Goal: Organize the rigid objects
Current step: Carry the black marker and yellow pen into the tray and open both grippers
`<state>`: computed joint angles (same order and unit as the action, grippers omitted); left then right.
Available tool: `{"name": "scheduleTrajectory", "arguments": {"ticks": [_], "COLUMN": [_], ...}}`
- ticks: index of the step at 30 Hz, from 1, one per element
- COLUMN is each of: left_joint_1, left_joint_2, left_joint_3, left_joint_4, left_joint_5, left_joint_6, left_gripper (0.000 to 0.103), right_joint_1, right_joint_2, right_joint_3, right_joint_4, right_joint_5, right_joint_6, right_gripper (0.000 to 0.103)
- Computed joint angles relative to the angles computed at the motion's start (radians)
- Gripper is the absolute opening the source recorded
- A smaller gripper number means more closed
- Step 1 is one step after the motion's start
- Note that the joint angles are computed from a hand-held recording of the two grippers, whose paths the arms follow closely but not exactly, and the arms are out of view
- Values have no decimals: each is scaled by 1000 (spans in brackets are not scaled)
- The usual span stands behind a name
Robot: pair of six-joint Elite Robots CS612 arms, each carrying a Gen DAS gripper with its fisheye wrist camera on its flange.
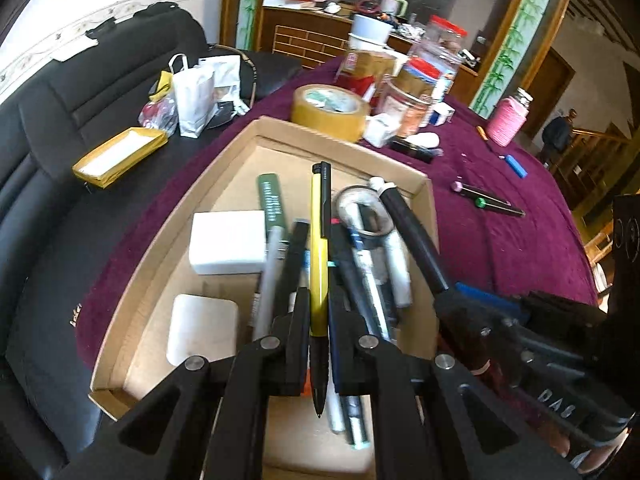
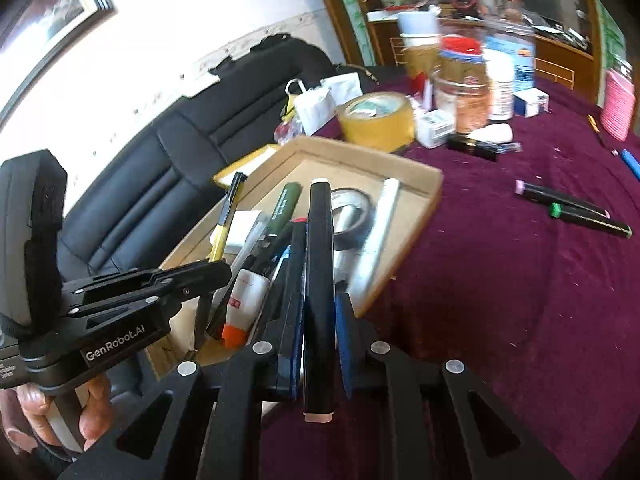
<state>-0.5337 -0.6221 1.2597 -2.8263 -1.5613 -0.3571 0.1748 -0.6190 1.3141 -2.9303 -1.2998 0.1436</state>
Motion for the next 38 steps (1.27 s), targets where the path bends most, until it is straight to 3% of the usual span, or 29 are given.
{"name": "scheduleTrajectory", "arguments": {"ticks": [5,18,20,21,22,23,25,26,33,38], "left_joint_1": [10,11,10,9,5,0,1,2,-34,-60], "left_joint_2": [14,42,36,30,23,13,-4,-14,-79,-98], "left_joint_3": [-16,-57,-44,-34,-19,0,28,42,119,156], "left_joint_4": [8,45,24,9,-11,-37,-66,-74,-30,-48], "left_joint_5": [-8,6,7,14,53,98,108,104,272,372], "left_joint_6": [-11,2,3,-1,-15,-22,-24,-29,-37,-10], "left_gripper": [8,8,25,54,68,73,89,90,96,98], "right_joint_1": [13,28,30,29,29,30,31,29,54,59], "right_joint_2": [38,54,51,48,45,40,23,12,-45,-63], "right_joint_3": [-63,-102,-99,-95,-89,-78,-44,-22,65,109], "right_joint_4": [59,96,100,100,97,83,34,7,-41,-76], "right_joint_5": [-9,-82,-89,-82,-78,-82,-103,-98,-217,-199], "right_joint_6": [-4,-23,-22,-18,-15,-6,19,22,43,43], "right_gripper": [17,18,18,25,33,41,60,68,74,74]}}
